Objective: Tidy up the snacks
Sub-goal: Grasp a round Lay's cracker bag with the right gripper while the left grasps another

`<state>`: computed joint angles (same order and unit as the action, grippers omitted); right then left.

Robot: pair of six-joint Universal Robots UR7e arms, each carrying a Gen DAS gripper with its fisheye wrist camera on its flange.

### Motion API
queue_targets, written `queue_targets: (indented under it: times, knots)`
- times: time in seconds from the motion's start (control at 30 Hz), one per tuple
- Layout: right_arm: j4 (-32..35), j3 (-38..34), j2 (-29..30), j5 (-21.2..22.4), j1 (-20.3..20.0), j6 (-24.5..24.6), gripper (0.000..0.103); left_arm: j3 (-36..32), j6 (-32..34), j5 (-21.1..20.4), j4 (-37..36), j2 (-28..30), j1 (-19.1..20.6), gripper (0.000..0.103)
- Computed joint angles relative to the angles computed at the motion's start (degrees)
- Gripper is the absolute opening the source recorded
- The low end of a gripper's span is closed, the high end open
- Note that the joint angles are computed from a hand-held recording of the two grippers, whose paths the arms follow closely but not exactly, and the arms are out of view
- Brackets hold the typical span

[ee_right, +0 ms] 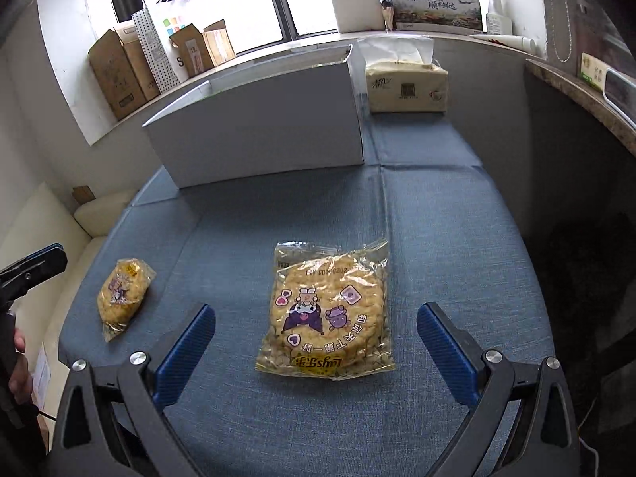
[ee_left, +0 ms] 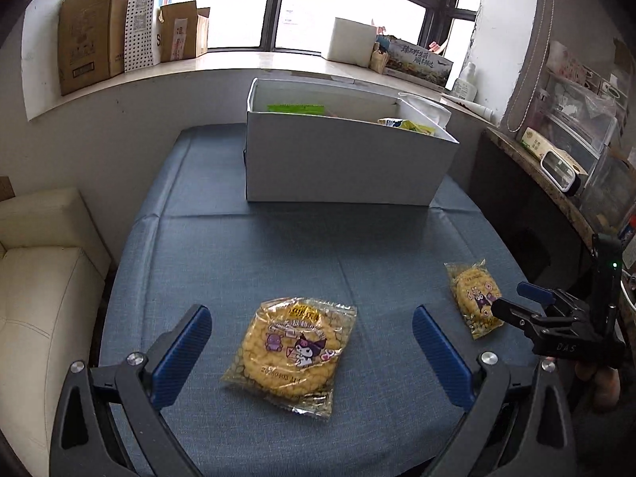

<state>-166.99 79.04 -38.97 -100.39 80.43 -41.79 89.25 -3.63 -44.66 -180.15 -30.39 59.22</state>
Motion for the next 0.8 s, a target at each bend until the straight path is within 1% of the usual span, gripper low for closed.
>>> queue_targets:
  times: [0.07,0.13,0.17,0.27,0.33,0.43,0.5,0.53,0.57,0.6,0.63,0.8]
  knots:
    - [0.8,-1.3,1.1,-0.6,-0.1,-0.5,0.103,1.3,-0.5,-0.6,-0.2,-0.5,0.0,0.103]
    - [2.0,-3.3,2.6,-2.5,0.0,-1.0,0.103,2.5,0.1,-1.1,-1.4,-0.7,-0.3,0.103]
    - [2.0,-4.0,3.3,-3.1,0.1,-1.5,0.103,2.8,0.4,-1.7,-1.4,-0.8,-0.4,0.103]
    - [1.6,-5.9,5.2,-5.6,0.4,-2.8,0.103,2.8,0.2,-1.8,-0.6,-0.6,-0.6,0.103]
    - [-1.1,-5.9,6.1,-6.4,0.6,-4.6,0.103,2.5,0.1,-1.9,0.1,-0.3,-0.7,0.103]
    - [-2.9,-5.9,6.8,-6.3,0.6,-6.2,0.103,2.1,0.5,-1.5,0.7,0.3,-0.9,0.103]
    - [-4.3,-5.9,7.4,-7.3,0.9,-8.0,0.103,1.9,0.8,-0.7,0.6,0.6,-1.1,0.103]
    - [-5.9,-5.6,7.7,-8.2,1.1,-8.9,0.101,1.8,0.8,-0.6,0.6,0.6,-1.1,0.103]
    - [-6.7,-5.1,7.5,-7.8,1.1,-9.1,0.096,1.7,0.5,-0.3,0.6,0.7,-1.1,0.103]
    - [-8.3,-4.3,7.4,-7.5,1.1,-9.4,0.082,1.6,0.3,-0.3,0.7,0.8,-1.0,0.103]
    - [-9.2,-3.7,7.2,-7.1,1.1,-9.6,0.078,1.5,0.1,-0.4,0.9,0.8,-0.8,0.103]
    - [-8.4,-3.4,6.5,-5.4,0.7,-9.0,0.078,1.5,-0.3,-0.1,1.2,0.7,-0.4,0.103]
